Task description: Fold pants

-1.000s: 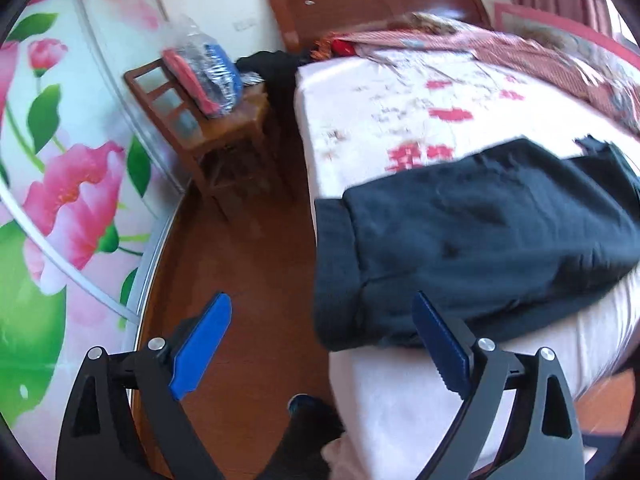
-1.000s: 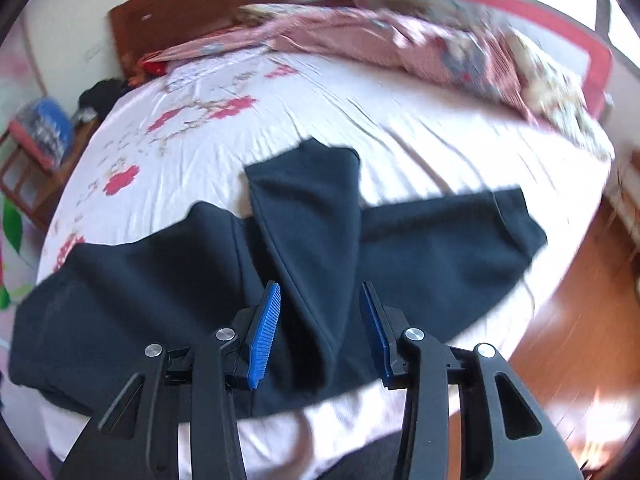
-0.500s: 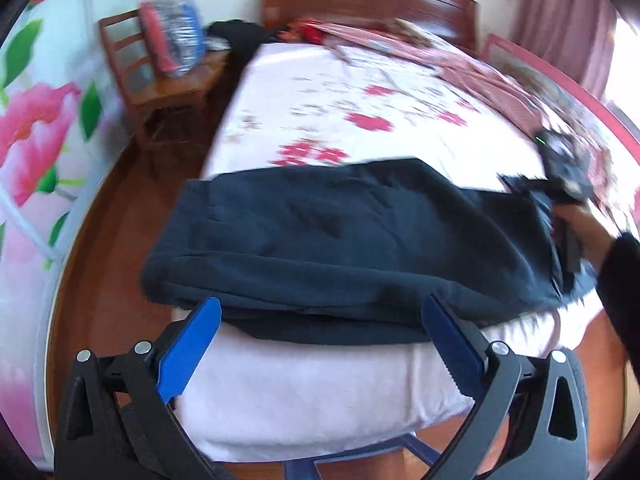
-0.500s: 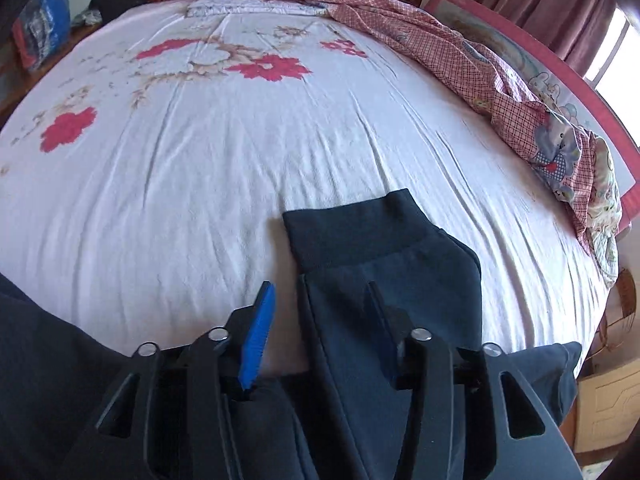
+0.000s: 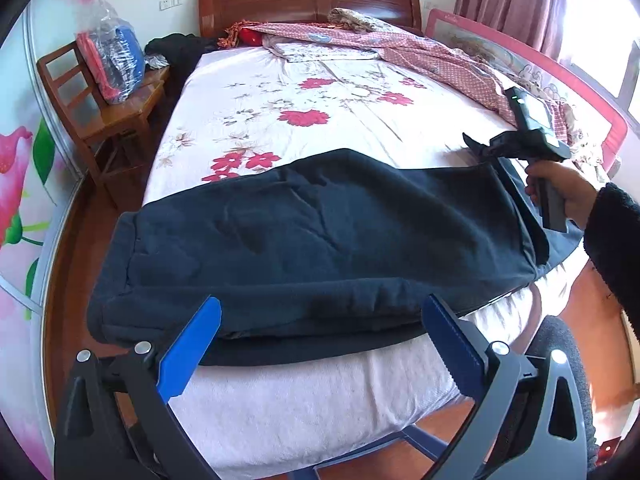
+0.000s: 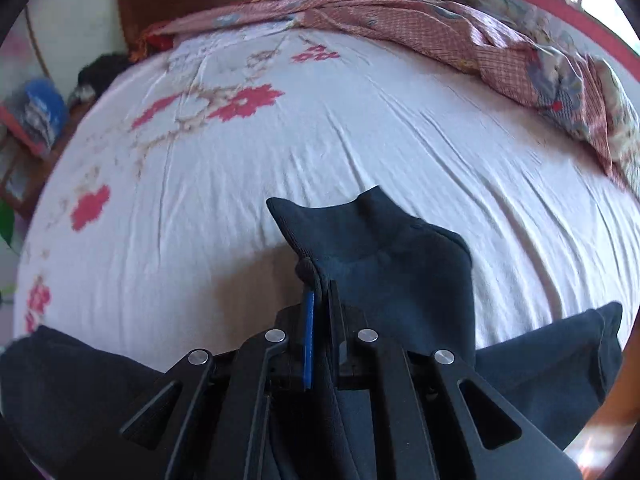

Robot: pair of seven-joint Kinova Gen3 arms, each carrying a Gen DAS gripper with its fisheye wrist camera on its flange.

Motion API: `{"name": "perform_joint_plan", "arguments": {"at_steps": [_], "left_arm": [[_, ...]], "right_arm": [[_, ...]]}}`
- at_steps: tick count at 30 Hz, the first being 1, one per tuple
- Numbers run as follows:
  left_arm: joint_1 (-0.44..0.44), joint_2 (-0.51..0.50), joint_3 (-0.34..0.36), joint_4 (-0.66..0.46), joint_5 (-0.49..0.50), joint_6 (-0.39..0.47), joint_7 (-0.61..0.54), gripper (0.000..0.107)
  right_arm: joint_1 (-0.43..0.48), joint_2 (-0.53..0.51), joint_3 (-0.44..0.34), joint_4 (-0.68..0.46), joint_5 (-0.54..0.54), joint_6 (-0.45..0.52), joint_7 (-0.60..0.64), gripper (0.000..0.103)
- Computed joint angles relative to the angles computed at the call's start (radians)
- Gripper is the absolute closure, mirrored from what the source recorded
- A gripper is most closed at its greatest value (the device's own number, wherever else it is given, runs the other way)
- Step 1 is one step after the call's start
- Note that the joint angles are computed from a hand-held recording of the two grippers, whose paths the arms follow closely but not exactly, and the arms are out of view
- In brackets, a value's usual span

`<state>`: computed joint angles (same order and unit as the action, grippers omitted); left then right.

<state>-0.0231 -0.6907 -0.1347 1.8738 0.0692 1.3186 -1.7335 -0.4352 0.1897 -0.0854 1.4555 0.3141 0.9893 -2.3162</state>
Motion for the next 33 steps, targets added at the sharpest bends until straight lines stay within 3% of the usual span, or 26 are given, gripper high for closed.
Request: {"name": "perform_joint_plan", "arguments": {"at_steps": [6, 11, 13, 17, 21, 25, 28, 31, 33], "left_arm": [[0.017, 0.021, 0.032, -0.012, 0.009, -0.036, -0.012, 0.007], [0.041, 0.045, 0.076, -0.039, 0.025, -0.043, -0.014, 0.007], [0.042, 0.054, 0.108, -0.049, 0.023, -0.047, -0.007, 0.007], [0.054, 0.066, 0.165, -0.065, 0.013, -0.052, 0.002, 0.007], [0.07, 0.079, 0.199, -0.083, 0.005, -0.042, 0.009, 0.007], [0.091, 0.071, 0.206, -0.092, 0.003, -0.043, 0.009, 0.007], [0.108, 0.053, 0.191, -0.076, 0.014, -0.06, 0.002, 0.007], [0.081, 0.05, 0.211, -0.045, 0.006, -0.055, 0.037, 0.006], [0.063, 0.037, 0.227, -0.014, 0.004, -0.048, 0.074, 0.006]], "right_arm": [[0.251, -0.278, 0.01, 0.234, -0.221, -0.219, 0.007, 0.098], [0.301, -0.497, 0.209, 0.466, -0.424, -0.347, 0.115, 0.098], [0.349, -0.554, 0.244, 0.558, -0.469, -0.388, 0.152, 0.098], [0.408, -0.599, 0.318, 0.733, -0.558, -0.461, 0.177, 0.098], [0.384, -0.629, 0.39, 0.866, -0.676, -0.562, 0.209, 0.098], [0.432, -0.667, 0.325, 0.851, -0.653, -0.56, 0.202, 0.098], [0.492, -0.612, 0.285, 0.811, -0.607, -0.482, 0.163, 0.098], [0.452, -0.562, 0.351, 0.819, -0.666, -0.464, 0.212, 0.089], [0.474, -0.591, 0.332, 0.825, -0.683, -0.46, 0.199, 0.047]]}}
